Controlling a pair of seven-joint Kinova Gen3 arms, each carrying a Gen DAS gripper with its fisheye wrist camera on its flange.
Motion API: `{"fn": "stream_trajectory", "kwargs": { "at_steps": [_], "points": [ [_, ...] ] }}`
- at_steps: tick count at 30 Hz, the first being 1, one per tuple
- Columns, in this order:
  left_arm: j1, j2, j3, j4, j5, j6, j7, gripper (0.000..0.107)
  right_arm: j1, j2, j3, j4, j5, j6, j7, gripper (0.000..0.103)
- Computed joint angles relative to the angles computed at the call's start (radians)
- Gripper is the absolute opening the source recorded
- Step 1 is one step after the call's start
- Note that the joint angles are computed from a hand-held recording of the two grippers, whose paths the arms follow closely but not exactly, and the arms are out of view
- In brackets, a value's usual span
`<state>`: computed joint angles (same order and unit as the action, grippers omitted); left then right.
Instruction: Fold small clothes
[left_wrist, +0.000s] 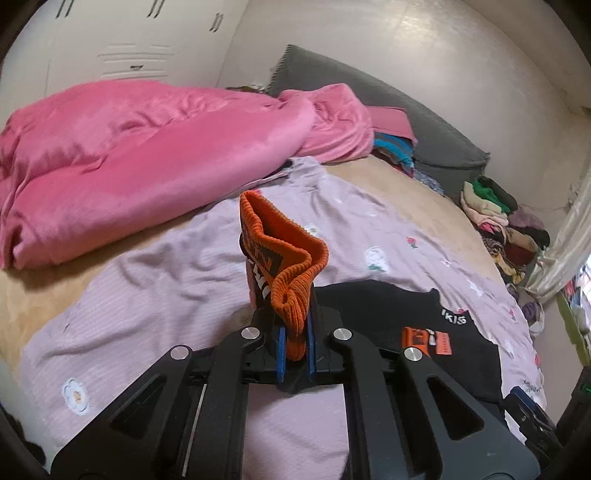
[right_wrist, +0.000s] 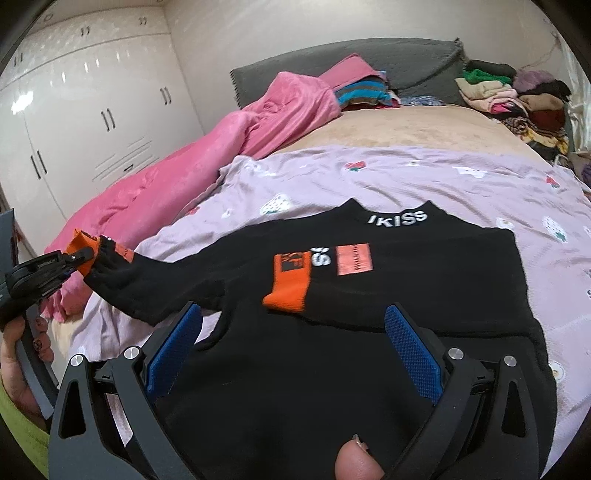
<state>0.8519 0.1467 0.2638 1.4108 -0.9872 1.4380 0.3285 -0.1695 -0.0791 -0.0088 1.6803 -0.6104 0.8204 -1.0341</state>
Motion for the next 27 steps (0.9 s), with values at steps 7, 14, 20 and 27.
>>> {"fn": "stream_trajectory", "kwargs": {
  "at_steps": [7,14,20,27],
  "points": [
    [0.030,0.075,-0.033,-0.152,-0.032,-0.004,-0.140,0.002,0.046,0.004,0.044,-0.001,-0.054,0.020,0.028,0.099],
    [0.079,0.158,-0.104,-0.322,-0.042,-0.034,-0.299,0.002,0.096,0.004,0.071,0.001,-0.102,0.029,0.058,0.099],
    [0.109,0.235,-0.160,-0.468,-0.022,-0.083,-0.423,0.002,0.139,0.008,0.095,0.001,-0.126,0.036,0.075,0.098],
    [0.126,0.353,-0.209,-0.659,0.041,-0.136,-0.583,0.002,0.200,0.027,0.119,-0.002,-0.164,0.046,0.087,0.099]
  ]
}}
